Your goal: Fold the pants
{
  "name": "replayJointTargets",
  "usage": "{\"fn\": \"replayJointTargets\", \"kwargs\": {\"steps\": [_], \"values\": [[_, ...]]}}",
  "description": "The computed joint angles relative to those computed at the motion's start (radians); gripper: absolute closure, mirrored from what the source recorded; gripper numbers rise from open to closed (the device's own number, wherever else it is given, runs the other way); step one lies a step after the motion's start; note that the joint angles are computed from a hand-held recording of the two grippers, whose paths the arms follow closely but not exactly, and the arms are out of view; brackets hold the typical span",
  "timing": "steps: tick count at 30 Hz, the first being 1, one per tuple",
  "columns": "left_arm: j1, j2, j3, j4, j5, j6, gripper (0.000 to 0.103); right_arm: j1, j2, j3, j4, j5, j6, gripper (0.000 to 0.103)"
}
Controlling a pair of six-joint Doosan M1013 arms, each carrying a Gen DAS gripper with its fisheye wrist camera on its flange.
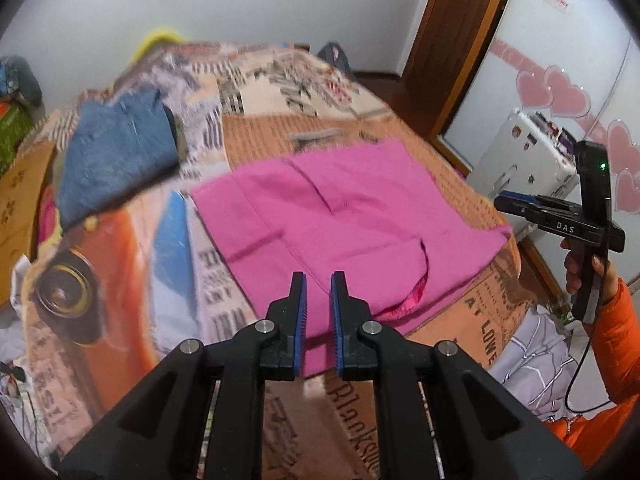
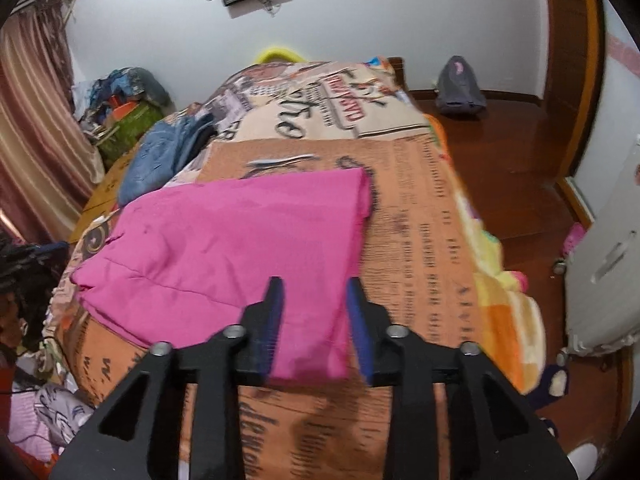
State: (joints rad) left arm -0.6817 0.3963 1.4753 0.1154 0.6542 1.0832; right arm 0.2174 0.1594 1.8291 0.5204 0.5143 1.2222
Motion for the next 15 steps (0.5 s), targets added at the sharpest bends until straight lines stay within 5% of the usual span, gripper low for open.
{"fn": "replayJointTargets", "kwargs": {"steps": [7, 15], "values": [[-0.014, 0.02, 0.019, 0.028, -0.003, -0.059, 0.09, 0.03, 0.06, -0.009, 0.021, 0.096, -0.032, 0.07], [0.004, 0.005, -0.008, 0.143, 0.019, -0.148, 0.083, 0.019, 0.052, -0.027, -0.022, 0.088, -0.011, 0.07]]}}
